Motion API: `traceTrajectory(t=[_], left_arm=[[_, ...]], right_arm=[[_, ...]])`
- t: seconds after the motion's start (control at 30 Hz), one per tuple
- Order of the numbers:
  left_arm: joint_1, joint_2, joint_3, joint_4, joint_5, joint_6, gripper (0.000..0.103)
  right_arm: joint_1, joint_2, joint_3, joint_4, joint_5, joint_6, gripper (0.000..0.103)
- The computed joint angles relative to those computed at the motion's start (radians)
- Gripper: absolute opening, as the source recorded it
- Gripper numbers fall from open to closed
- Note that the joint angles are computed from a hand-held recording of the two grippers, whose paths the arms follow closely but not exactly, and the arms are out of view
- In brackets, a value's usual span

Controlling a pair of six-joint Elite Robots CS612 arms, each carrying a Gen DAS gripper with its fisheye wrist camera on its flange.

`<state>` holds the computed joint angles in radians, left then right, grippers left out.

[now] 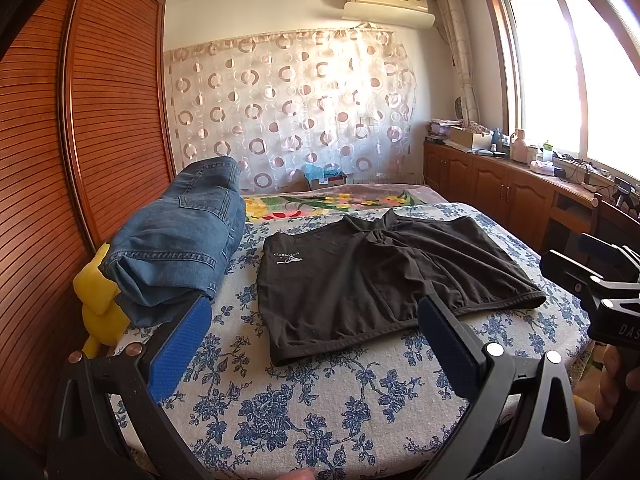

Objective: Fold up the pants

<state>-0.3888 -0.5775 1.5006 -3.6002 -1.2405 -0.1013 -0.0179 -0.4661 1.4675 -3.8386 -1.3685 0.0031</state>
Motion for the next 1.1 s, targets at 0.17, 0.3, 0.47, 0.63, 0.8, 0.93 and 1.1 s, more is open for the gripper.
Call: traceTrajectory(t=[0.17,0.3,0.47,0.63,0.8,0.93,1.1], left_arm=[[0.001,0.0,0.0,-0.002,-0.001,0.002,0.103],[0.0,0.001,0.0,-0.002,0.001,0.001,0.103],[0.0,0.0,0.001,-0.004,0.001,0.002,0.103],[-0.001,0.001,0.0,-0.006,0.002,0.002,0.103],[0.0,-0.025,0.019,0.013,0.001,-0.007,0.103],[0.002,-0.032,0.021,0.027,-0.003,-0.011,0.103],[0.007,-0.019,0.003,0.049,0.006,-0.012,0.103]], right_arm=[[0.0,0.0,0.0,-0.001,-0.001,0.0,0.103],[0.0,0.001,-0.001,0.001,0.0,0.0,0.103],[0.001,0.0,0.001,0.001,0.002,0.002,0.103],[0.001,0.0,0.001,0.001,0.002,0.003,0.103],[0.001,0.001,0.001,0.003,0.003,0.006,0.103],[-0.002,0.002,0.0,0.01,0.01,0.008,0.103],[-0.008,0.003,-0.004,0.023,0.034,0.001,0.103]])
